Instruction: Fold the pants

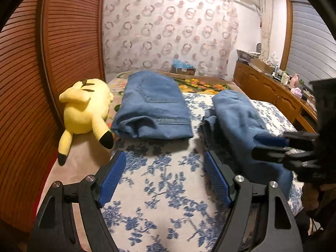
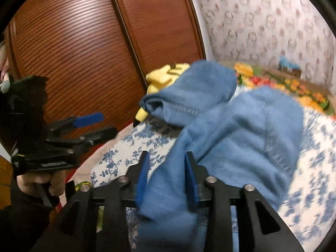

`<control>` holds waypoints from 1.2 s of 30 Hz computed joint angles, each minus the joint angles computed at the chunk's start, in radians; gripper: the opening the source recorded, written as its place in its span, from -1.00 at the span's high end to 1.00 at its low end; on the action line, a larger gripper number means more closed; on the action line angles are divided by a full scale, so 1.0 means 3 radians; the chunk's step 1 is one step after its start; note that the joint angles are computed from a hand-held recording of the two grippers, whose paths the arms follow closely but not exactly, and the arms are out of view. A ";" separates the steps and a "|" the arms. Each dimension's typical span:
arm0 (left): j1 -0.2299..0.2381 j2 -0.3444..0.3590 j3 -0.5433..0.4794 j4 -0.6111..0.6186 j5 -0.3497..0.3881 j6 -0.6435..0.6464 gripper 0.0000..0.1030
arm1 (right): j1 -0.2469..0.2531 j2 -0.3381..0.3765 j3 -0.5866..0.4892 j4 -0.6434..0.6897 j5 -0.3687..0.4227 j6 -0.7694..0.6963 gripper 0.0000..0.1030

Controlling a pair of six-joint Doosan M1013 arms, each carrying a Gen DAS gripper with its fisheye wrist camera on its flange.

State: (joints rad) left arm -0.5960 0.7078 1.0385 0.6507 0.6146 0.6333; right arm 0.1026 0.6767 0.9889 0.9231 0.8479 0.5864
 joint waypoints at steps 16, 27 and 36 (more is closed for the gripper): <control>-0.0093 0.0418 -0.0736 -0.0940 0.0188 0.1156 -0.51 | -0.0076 -0.0188 0.0298 -0.0569 -0.0964 0.0426 0.12; -0.0057 0.0306 -0.0453 -0.1698 -0.0068 0.1640 0.85 | -0.0011 0.0166 -0.0285 -0.1025 -0.0809 0.0937 0.06; -0.0051 0.0091 -0.0024 -0.1418 -0.0248 0.1163 0.92 | -0.0048 0.0241 -0.0391 -0.0926 -0.0723 0.0967 0.06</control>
